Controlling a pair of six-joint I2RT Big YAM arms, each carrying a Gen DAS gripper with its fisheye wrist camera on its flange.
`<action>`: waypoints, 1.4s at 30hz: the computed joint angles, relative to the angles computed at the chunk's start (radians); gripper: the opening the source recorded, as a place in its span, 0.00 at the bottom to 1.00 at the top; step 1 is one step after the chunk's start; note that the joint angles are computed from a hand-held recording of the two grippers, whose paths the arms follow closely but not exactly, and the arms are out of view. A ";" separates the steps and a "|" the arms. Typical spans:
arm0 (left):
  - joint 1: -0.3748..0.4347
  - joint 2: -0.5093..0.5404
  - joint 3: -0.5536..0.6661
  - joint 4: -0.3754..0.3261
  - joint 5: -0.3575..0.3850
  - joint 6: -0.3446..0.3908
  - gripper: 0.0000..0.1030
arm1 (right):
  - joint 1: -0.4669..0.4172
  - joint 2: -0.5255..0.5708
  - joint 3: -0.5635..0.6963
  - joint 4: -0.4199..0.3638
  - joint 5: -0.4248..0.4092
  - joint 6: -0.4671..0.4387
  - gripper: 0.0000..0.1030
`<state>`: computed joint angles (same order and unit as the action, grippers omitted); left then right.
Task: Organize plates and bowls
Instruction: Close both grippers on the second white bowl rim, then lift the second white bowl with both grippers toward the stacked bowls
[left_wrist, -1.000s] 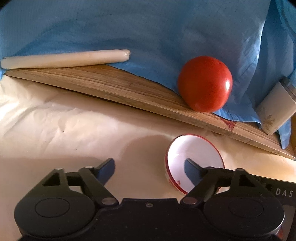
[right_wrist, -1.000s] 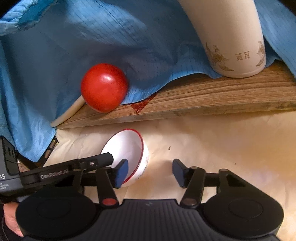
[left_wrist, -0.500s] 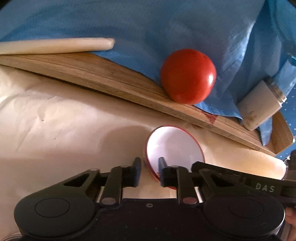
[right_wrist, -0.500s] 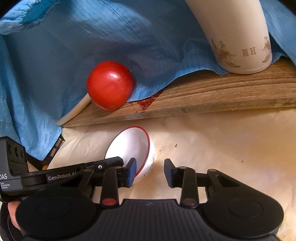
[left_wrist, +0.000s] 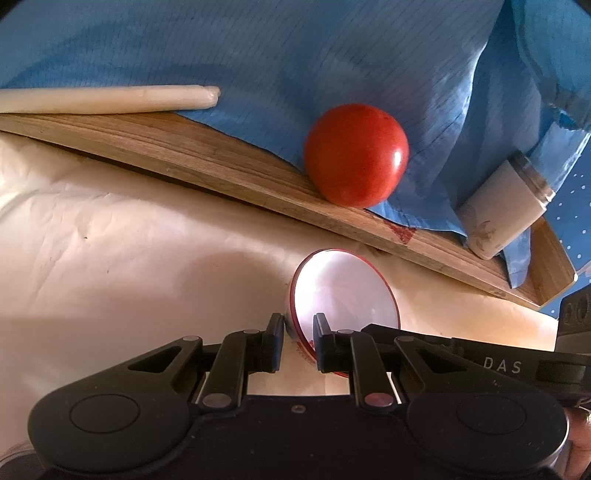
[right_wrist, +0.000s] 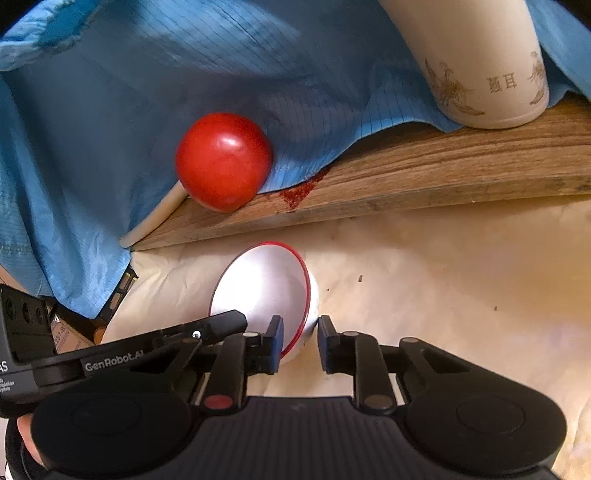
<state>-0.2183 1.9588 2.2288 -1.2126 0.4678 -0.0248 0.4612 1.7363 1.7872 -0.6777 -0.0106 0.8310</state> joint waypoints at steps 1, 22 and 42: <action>0.004 -0.007 -0.006 0.002 0.005 -0.001 0.17 | 0.005 0.002 0.005 0.000 0.008 0.000 0.21; 0.037 -0.225 -0.211 0.018 0.188 0.072 0.16 | 0.167 -0.179 -0.076 -0.074 0.278 0.049 0.21; 0.050 -0.367 -0.409 -0.063 0.293 0.238 0.16 | 0.325 -0.297 -0.198 -0.182 0.464 0.178 0.22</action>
